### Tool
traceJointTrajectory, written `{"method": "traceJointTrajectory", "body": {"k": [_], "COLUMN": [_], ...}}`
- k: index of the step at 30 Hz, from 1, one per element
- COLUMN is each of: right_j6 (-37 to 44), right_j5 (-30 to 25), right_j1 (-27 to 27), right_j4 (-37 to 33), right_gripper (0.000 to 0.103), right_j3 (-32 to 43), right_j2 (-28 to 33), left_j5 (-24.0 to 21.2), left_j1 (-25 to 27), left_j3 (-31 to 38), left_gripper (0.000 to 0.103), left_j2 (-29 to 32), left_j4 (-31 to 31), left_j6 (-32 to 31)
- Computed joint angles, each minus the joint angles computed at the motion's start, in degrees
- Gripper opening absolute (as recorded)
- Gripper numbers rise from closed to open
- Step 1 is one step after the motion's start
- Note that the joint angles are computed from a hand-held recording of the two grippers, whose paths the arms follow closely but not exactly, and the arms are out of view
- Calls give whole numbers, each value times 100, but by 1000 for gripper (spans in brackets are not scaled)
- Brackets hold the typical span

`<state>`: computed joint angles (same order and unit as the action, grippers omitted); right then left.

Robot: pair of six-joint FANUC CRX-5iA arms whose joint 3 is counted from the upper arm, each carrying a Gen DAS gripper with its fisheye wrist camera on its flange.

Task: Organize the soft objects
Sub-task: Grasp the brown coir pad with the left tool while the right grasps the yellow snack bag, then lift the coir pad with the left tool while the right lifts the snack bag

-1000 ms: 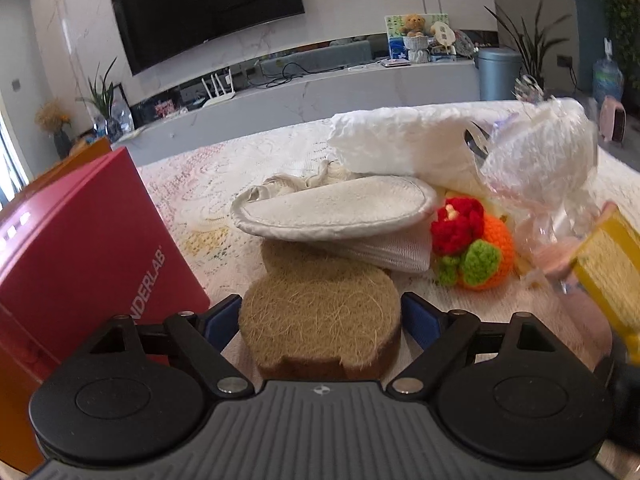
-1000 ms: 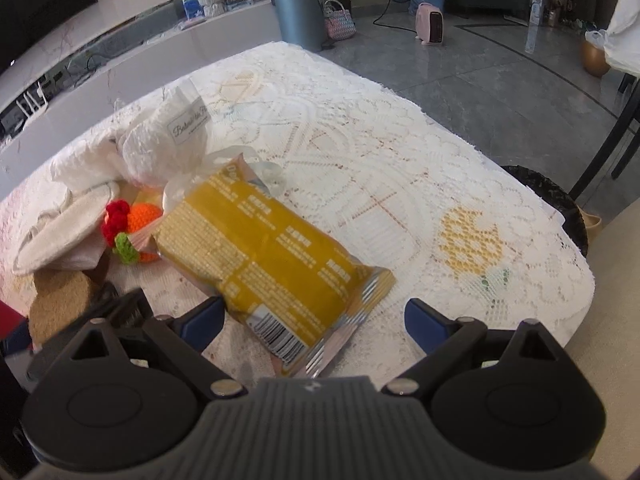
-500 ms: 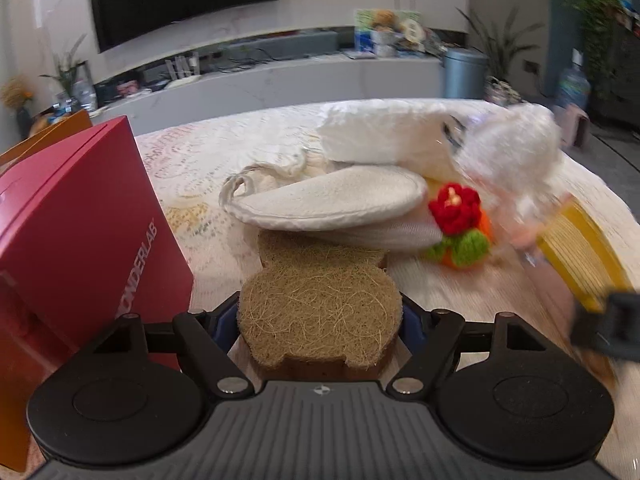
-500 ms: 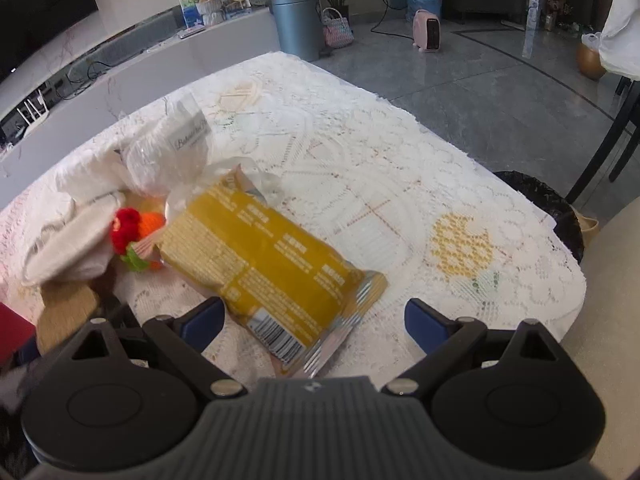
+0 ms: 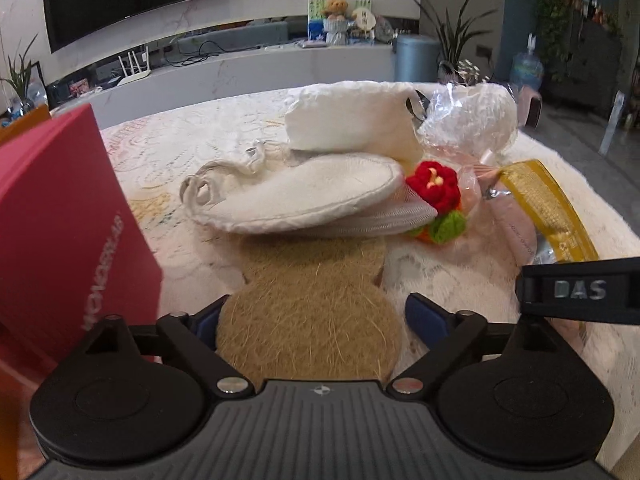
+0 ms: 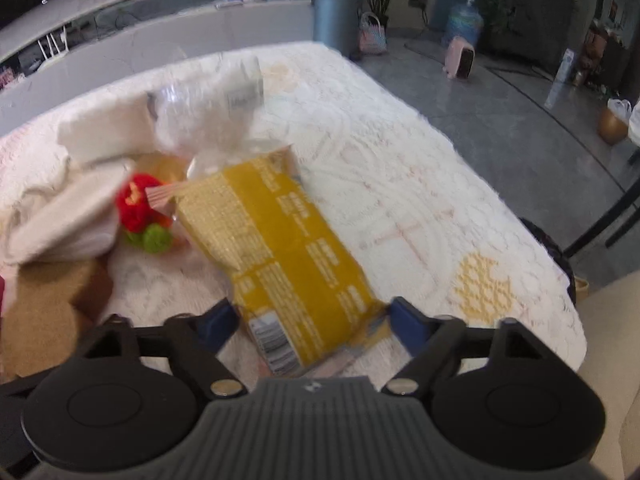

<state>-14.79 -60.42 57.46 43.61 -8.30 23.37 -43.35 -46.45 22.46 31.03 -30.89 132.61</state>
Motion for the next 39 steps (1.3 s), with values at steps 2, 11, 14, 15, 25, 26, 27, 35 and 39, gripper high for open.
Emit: {"method": "traceJointTrajectory", "body": {"k": [2, 11, 14, 15, 25, 26, 27, 35, 39], "right_j6": [-122, -1605, -1646, -1611, -461, -463, -483, -1209, -1451], "right_j5": [-25, -68, 6, 0, -226, -219, -191, 91, 135], "right_j1": [16, 288, 287, 286, 57, 59, 64, 184, 229], "right_j4": [-22, 522, 460, 444, 264, 294, 306, 431, 516], "right_gripper": [71, 41, 40, 40, 50, 49, 45, 39, 38], "right_j3": [-14, -690, -737, -718, -121, -131, -164, -672, -812], "right_j2": [-30, -567, -625, -617, -96, -90, -111, -527, -646], "left_j5": [145, 383, 544, 582, 1467, 1485, 1487, 1237, 1589], "left_j1": [-7, 71, 84, 76, 366, 371, 359, 275, 396], "left_j3": [-117, -484, -631, -667, -1446, -1462, -1469, -1400, -1707], "left_gripper": [103, 88, 88, 88, 88, 88, 88, 88, 88], "left_j2": [-57, -402, -548, -589, -1084, -1101, -1125, -1322, -1653], "left_j4": [-107, 117, 159, 141, 1116, 1122, 1076, 934, 1161], "left_j6": [6, -80, -54, -52, -952, -1007, -1027, -1387, -1626]}}
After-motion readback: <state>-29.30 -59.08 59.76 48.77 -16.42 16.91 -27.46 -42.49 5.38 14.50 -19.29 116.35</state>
